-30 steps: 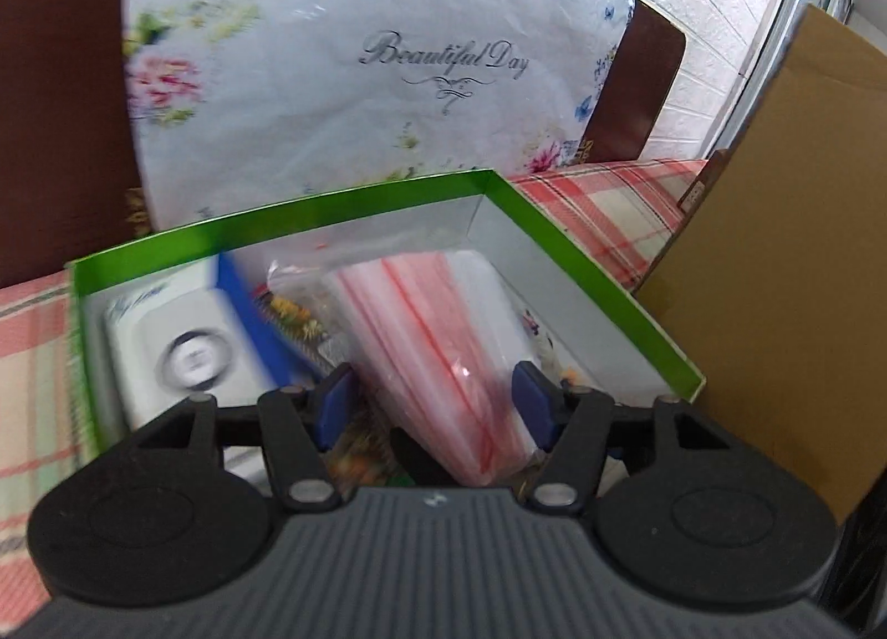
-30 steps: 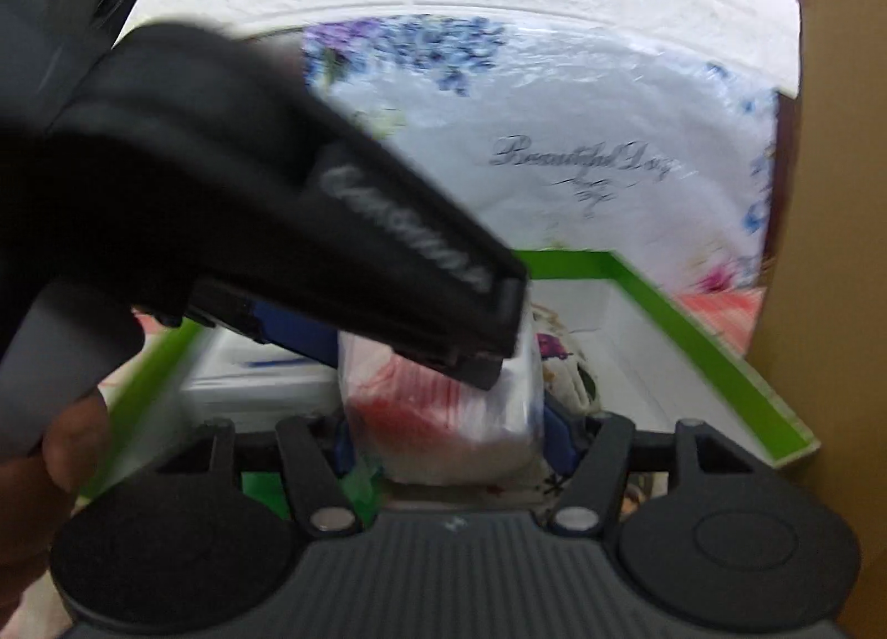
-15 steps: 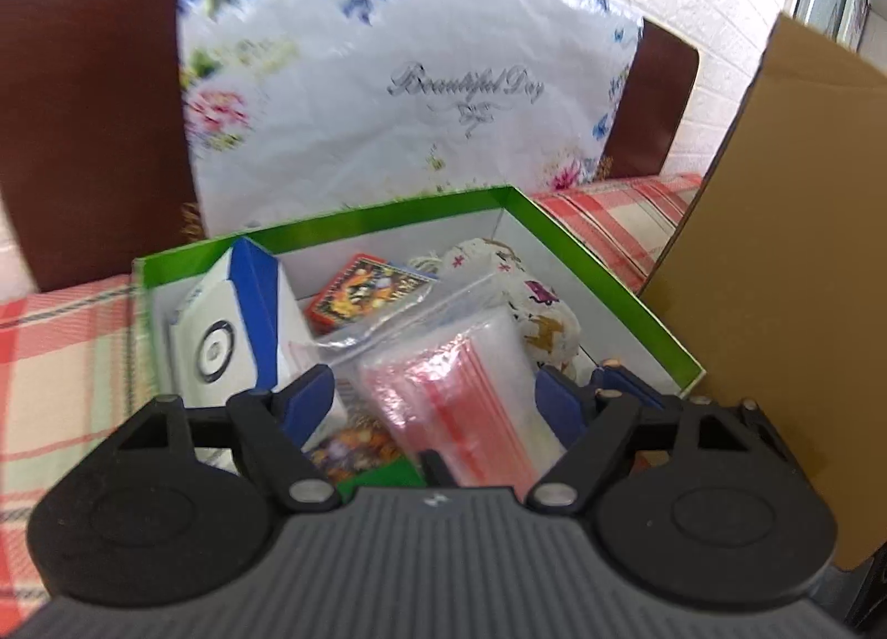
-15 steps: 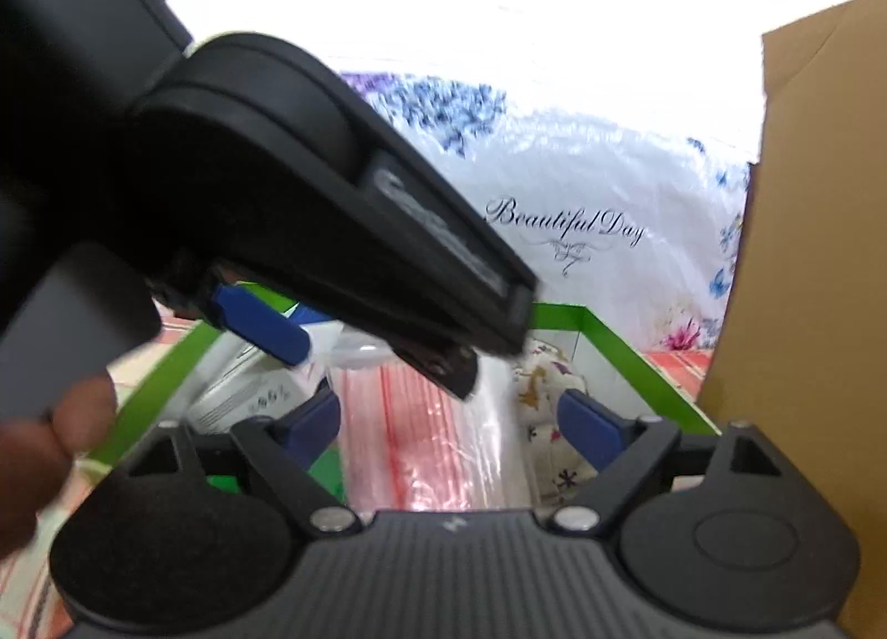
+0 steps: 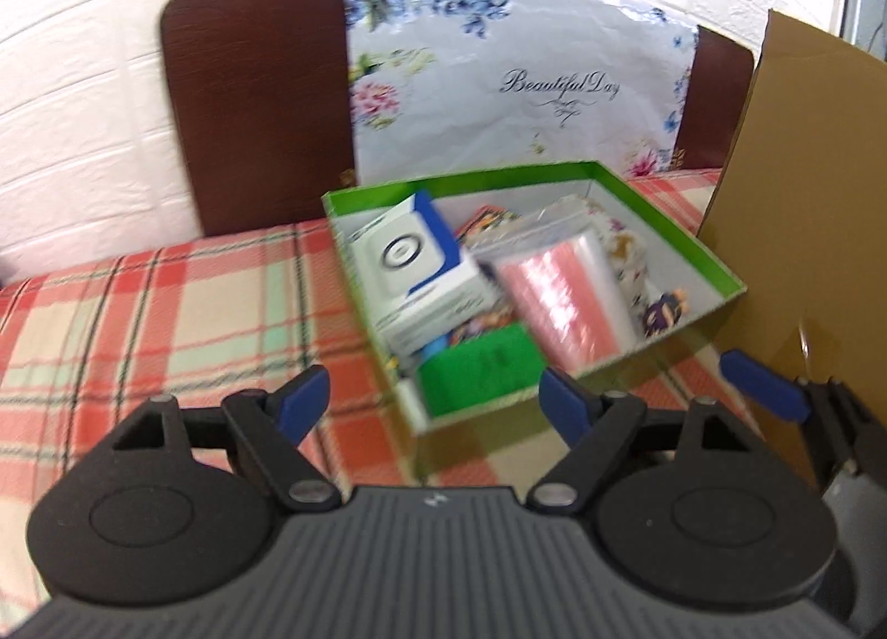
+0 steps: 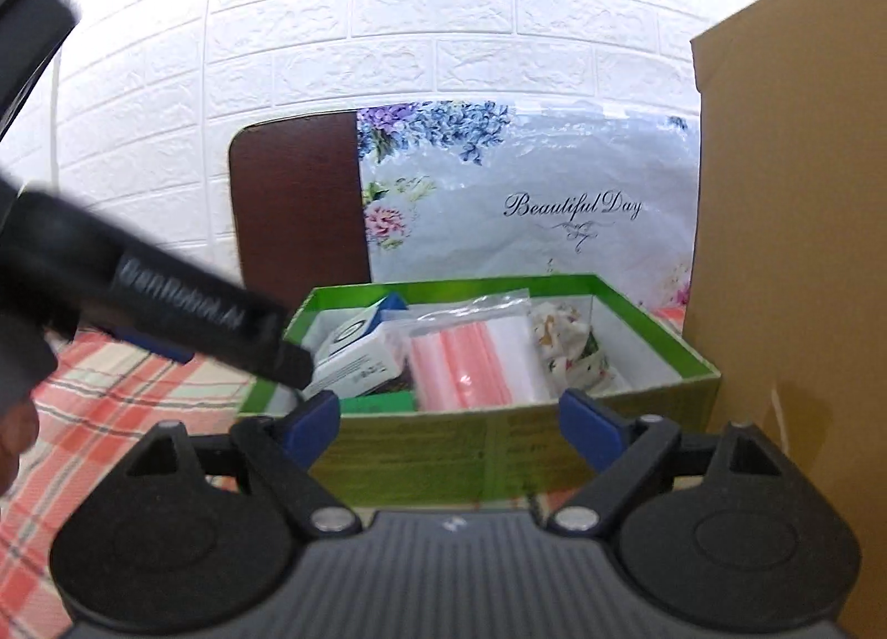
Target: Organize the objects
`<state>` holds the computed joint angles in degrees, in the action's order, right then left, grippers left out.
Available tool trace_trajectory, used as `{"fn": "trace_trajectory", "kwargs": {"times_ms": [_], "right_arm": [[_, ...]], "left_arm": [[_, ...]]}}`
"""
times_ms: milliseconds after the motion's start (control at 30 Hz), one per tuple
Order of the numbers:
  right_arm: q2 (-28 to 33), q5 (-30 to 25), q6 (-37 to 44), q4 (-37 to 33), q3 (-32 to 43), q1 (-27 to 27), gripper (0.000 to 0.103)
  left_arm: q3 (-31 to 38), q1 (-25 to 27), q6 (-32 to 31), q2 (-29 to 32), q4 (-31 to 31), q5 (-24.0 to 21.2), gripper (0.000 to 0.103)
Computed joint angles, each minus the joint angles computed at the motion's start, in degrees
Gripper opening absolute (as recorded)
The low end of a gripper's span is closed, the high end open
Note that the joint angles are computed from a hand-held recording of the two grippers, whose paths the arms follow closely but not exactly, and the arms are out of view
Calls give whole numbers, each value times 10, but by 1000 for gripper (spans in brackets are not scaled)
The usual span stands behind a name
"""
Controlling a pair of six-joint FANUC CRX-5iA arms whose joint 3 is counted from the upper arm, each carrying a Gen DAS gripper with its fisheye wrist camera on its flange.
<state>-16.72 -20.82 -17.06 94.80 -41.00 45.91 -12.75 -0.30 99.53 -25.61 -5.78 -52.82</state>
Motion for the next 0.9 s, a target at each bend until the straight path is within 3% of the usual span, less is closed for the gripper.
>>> {"fn": "trace_trajectory", "kwargs": {"times_ms": [133, 233, 333, 467, 767, 900], "right_arm": [[-24, -51, 75, -104, -2, 62, 90], [-39, -72, 95, -138, -7, 83, 90], [-54, -102, 109, -164, -7, 107, 98], [-75, -128, 112, -176, -9, 131, 103], [-108, -169, 103, -184, -10, 180, 103], [-117, -183, 108, -190, -11, 202, 103]], "left_arm": [[-13, -2, 18, -27, -16, -23, 85], [-16, -9, 35, -44, -39, -37, 88], [-17, -23, 62, -60, -68, -50, 90], [-12, -51, 95, -76, -114, -68, 92], [-2, -109, 155, -112, -190, -114, 103], [-2, -132, 182, -127, -220, -134, 103]]}}
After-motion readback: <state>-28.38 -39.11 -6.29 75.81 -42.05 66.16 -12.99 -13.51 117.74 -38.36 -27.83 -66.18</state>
